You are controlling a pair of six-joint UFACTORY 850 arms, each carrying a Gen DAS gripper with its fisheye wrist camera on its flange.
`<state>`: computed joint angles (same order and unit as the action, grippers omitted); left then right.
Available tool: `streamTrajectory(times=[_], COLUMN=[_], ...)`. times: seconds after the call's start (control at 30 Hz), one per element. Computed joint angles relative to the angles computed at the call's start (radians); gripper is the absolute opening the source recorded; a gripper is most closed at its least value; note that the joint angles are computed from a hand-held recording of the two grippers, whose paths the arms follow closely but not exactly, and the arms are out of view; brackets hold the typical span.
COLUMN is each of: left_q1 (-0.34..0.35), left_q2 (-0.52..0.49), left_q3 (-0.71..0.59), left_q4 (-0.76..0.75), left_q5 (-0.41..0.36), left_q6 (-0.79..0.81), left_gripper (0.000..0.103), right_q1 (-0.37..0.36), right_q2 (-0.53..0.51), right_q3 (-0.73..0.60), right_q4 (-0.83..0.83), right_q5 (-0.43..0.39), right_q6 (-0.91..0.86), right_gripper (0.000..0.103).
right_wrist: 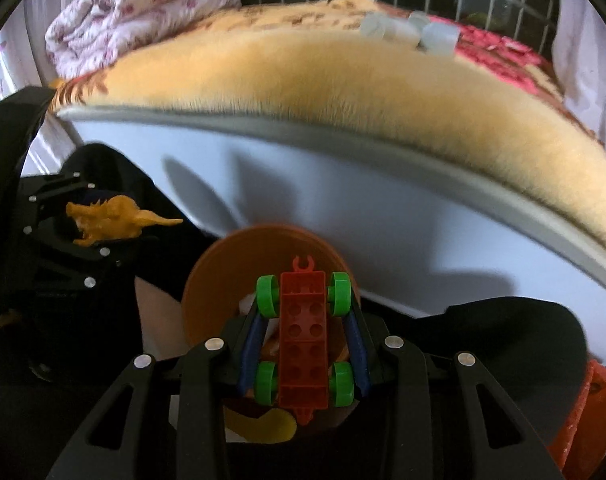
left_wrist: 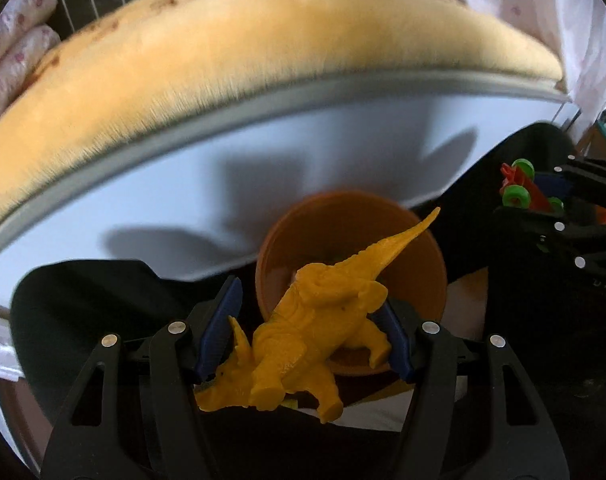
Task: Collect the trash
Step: 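Carry the car and dinosaur over the orange bin and open both grippers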
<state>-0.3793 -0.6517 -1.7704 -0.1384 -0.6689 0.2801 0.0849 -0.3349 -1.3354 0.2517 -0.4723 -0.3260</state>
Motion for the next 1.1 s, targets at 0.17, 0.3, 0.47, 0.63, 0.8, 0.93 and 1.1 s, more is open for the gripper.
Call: streamTrajectory(times=[0.17, 0.3, 0.47, 0.63, 0.8, 0.93, 1.1], left_q1=[-0.002, -0.002, -0.016, -0.020, -0.023, -0.028, -0.024], left_q2=[-0.047, -0.076, -0.083, -0.086, -0.078, -0.056, -0.023], left_q3=[-0.055, -0.089, -0.087, -0.091, -0.089, -0.081, -0.100], left_q4=[0.018, 0.028, 0.085, 0.122, 0.151, 0.185, 0.180], left_q5=[-0.055, -0.079, -0.076, -0.079, -0.069, -0.045, 0.003], left_q6=[-0.012, -0.021, -0.046, -0.076, -0.101, -0.114, -0.091], left_gripper=[0.063, 0.063, 0.076, 0.082, 0.082, 0.082, 0.082], right_q1=[-0.009, -0.009, -0.007, -0.003, -0.017, -0.032, -0.052], right_q2=[-0.054, -0.079, -0.099, -0.100, -0.075, -0.045, -0.018], right_q3=[-0.033, -0.054, -0.073, -0.073, -0.058, -0.058, -0.099], right_q4=[0.060, 0.068, 0.048, 0.030, 0.043, 0.060, 0.114], right_q5=[-0.046, -0.060, -0.070, -0.058, -0.041, -0.030, -0.019], right_q6=[-0.054, -0.071, -0.092, -0.085, -0.087, -0.093, -0.117], right_gripper=[0.037, 0.037, 0.056, 0.062, 0.062, 0.062, 0.062])
